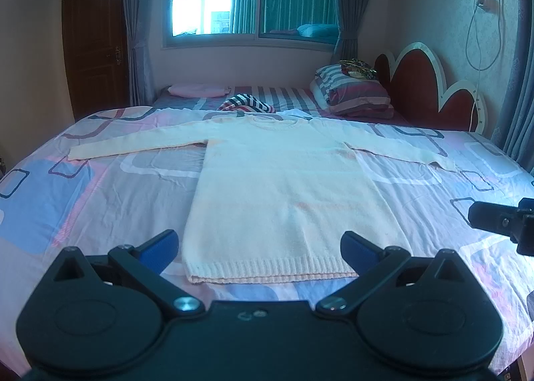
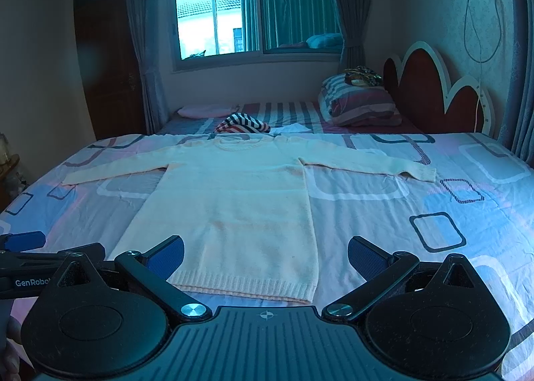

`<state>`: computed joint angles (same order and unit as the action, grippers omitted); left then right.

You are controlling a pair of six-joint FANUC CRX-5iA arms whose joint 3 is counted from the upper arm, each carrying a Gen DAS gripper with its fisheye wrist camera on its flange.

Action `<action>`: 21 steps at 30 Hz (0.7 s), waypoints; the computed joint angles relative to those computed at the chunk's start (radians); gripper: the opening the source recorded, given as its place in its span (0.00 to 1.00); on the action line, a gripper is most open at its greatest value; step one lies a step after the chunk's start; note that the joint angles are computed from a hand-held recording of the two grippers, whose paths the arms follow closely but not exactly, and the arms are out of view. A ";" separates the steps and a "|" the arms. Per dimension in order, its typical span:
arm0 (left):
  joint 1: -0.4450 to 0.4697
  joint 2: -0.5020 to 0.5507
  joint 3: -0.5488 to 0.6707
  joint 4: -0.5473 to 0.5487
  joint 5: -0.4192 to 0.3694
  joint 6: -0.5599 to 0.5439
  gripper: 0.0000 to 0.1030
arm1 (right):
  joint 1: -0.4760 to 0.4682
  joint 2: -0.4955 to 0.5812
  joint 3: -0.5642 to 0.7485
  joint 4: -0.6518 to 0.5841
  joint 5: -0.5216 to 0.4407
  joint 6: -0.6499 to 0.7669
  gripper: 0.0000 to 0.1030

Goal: Fold small clothes

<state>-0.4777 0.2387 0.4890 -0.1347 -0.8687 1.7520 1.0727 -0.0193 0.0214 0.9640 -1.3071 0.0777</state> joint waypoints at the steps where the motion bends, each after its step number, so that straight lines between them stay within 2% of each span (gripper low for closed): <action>1: 0.000 0.001 0.001 -0.001 -0.001 0.001 1.00 | 0.000 0.001 0.000 0.000 0.001 0.000 1.00; 21: -0.004 0.022 0.016 0.010 0.002 -0.011 1.00 | -0.008 -0.007 -0.021 0.002 -0.012 -0.025 1.00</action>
<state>-0.4821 0.2609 0.5048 -0.1250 -0.8666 1.7406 1.0643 -0.0261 0.0006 0.9660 -1.3194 0.0523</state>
